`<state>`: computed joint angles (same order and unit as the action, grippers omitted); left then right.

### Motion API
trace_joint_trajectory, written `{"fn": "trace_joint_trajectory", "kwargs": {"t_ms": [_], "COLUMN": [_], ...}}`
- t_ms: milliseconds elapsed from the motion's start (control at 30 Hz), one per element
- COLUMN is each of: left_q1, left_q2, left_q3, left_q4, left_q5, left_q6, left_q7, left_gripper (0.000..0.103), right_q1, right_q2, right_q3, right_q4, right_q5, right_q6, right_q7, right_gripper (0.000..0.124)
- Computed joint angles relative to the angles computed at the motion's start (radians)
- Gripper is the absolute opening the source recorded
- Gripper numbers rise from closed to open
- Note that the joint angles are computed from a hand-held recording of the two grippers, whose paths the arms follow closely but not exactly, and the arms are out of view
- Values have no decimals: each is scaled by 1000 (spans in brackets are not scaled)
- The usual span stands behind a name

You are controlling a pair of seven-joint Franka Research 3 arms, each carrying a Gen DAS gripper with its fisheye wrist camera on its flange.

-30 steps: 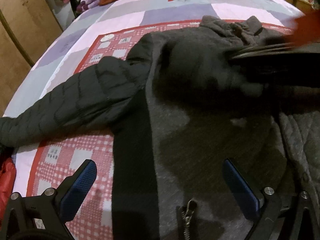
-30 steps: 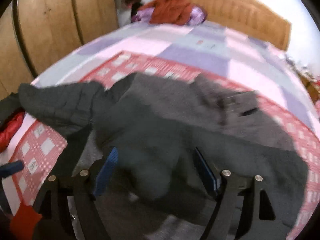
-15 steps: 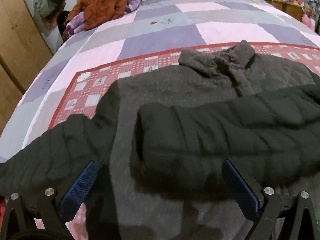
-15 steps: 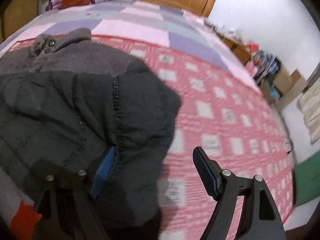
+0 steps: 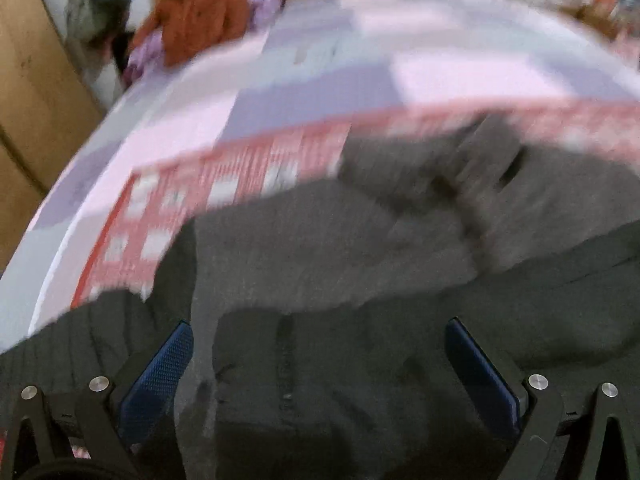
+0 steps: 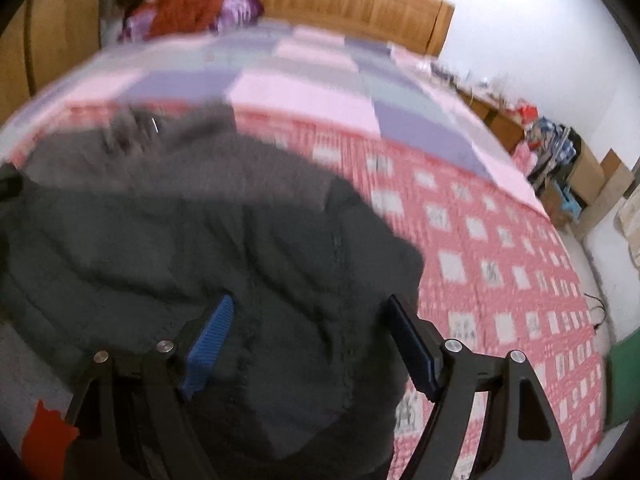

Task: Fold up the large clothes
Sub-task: 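Carry the sleeve across the jacket front with the right gripper and release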

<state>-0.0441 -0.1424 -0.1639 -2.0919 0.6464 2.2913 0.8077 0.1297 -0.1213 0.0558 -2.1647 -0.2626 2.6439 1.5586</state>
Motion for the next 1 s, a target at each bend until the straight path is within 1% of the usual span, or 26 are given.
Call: {"fn": "trace_joint_trajectory", "kwargs": {"t_ms": [33,67,100,133,167,200,233,267,367,400,433,467,500,533,600,633,667,700,733,767,800,833,867,933,967,1000], "left_q1": [4,17,15,23,30,37,40,41,39,42,45,49,52,51,41,34,29,28,28,31,36,41,46,50,50,50], "left_q2": [26,31,14,-17,-47,-72,-84,-93,-131,-152,-179,-207,-240,-251,-241,-230,-218,-216,-215,-212,-194,-184,-176,-171,-178,-198], "left_q3": [4,12,55,74,79,67,51,40,27,21,14,8,2,3,13,24,41,54,65,67,63,53,43,25,21,17], "left_q4": [11,-5,-55,-107,-149,-176,-186,-196,-215,-222,-235,-250,-272,-280,-288,-290,-293,-305,-316,-318,-305,-296,-287,-271,-269,-275], "left_q5": [-18,-75,-203,-281,-307,-284,-255,-237,-226,-209,-183,-158,-133,-128,-147,-172,-203,-227,-248,-260,-259,-248,-233,-206,-198,-192], "left_q6": [-55,-59,-10,49,91,107,103,102,97,100,113,129,150,154,126,116,113,126,155,168,178,178,172,156,151,155], "left_q7": [17,54,107,126,120,105,93,84,58,43,29,15,2,9,49,74,104,122,133,142,151,154,155,148,140,126], "left_gripper": [103,103,103,103,103,103,103,103,103,103,103,103,103,103,103,103,103,103,103,103,103,103,103,103,103,103], "right_q1": [-8,-15,-19,-19,-23,-28,-34,-37,-40,-44,-48,-39,-25,5,49,42,29,-4,-39,-55,-35,-33,-41,-68,-78,-82], "right_q2": [9,13,17,22,19,14,6,1,-20,-45,-78,-110,-125,-141,-145,-141,-135,-120,-102,-85,-81,-82,-93,-119,-128,-122], "right_q3": [-9,-26,-52,-71,-77,-71,-56,-46,-35,-25,-14,-12,-15,-25,-37,-20,-8,8,20,-3,-50,-67,-56,-6,16,23], "right_q4": [-6,-14,-16,-16,-21,-30,-45,-51,-56,-75,-104,-132,-143,-154,-152,-154,-155,-158,-156,-152,-145,-141,-152,-182,-188,-179], "right_q5": [4,43,137,233,267,247,186,156,146,117,90,100,131,184,268,261,248,176,151,195,309,356,332,206,155,133], "right_q6": [-9,-6,-14,-20,-19,-1,28,41,42,73,122,170,191,201,180,149,124,91,65,41,21,9,24,73,81,83], "right_q7": [-2,-13,-42,-85,-119,-135,-133,-132,-121,-104,-99,-121,-153,-202,-296,-309,-311,-256,-224,-193,-232,-244,-240,-204,-183,-170], "right_gripper": [80,84,87,89,89,89,89,89,89,89,89,89,89,89,89,89,89,89,89,90,91,92,92,92,92,92]}}
